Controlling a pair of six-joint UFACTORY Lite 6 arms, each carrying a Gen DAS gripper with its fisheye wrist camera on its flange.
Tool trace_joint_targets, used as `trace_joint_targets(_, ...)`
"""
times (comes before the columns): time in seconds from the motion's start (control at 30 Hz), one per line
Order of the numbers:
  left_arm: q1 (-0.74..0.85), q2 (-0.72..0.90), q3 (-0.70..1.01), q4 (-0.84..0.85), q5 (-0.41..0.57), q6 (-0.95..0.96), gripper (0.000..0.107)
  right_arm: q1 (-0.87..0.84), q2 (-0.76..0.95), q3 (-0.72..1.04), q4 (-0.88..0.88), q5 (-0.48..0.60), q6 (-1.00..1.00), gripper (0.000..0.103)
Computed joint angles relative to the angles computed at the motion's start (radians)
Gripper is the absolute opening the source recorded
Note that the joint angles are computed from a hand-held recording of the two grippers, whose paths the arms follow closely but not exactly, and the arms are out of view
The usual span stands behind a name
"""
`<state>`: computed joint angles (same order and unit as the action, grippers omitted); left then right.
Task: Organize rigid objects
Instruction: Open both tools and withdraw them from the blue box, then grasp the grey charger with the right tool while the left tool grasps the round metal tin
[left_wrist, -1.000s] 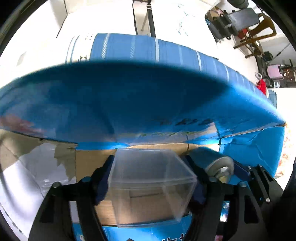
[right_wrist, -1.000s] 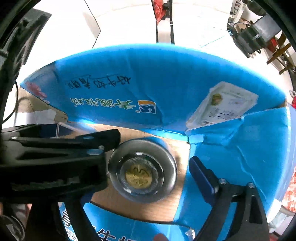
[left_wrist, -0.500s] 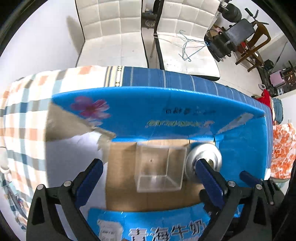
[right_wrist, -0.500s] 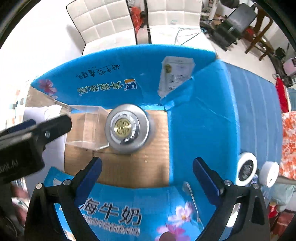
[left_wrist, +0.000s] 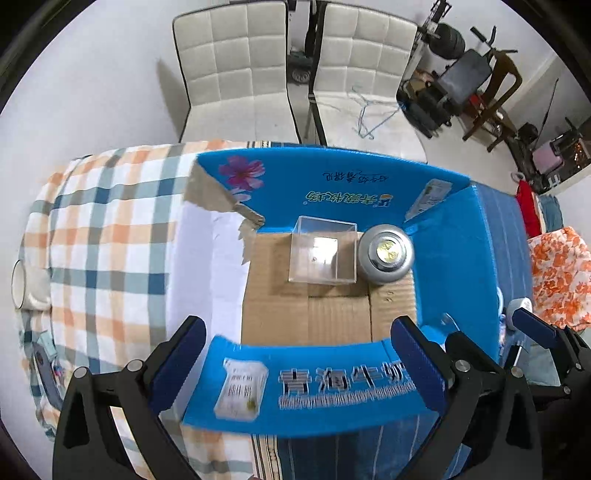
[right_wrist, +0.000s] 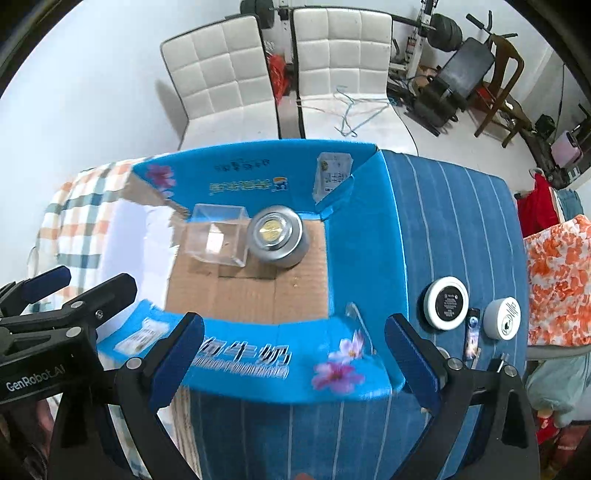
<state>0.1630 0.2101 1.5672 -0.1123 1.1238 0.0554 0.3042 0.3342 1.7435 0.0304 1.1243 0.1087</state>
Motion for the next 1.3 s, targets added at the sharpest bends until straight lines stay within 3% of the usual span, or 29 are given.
trace_joint_targets(0.33,-0.034,-0.253,0.009,0.041,0.138,-0.052,0.103,0.018,-0.217,0.036,0.053,0.139,-0.014,0.1)
trace_joint_targets(0.67,-0.153,-0.341,0.116,0.107,0.251,-0.199,0.103,-0.117,-0.311,0.082,0.159,0.257,-0.167,0.1)
trace_joint_targets(0.8,-0.233,-0.36,0.12,0.148,0.273,-0.291,0.103,-0.261,-0.353,0.027,0.219,0.282,-0.279,0.1)
trace_joint_targets(1.0,-0.448,-0.319,0.123,0.2,0.265,-0.469,0.103,-0.626,-0.346,-0.055,0.254,0.296,-0.514,0.1)
trace_joint_targets(1.13,-0.602,-0.228,0.124,0.195,0.185,-0.572,0.103,-0.869,-0.216,-0.042,0.202,0.247,-0.616,0.1)
trace_joint_targets(1.3,-0.748,0.0,0.166,0.106,0.065,-0.606,0.103,-1.071,0.018,0.019,0.136,0.157,-0.65,0.1)
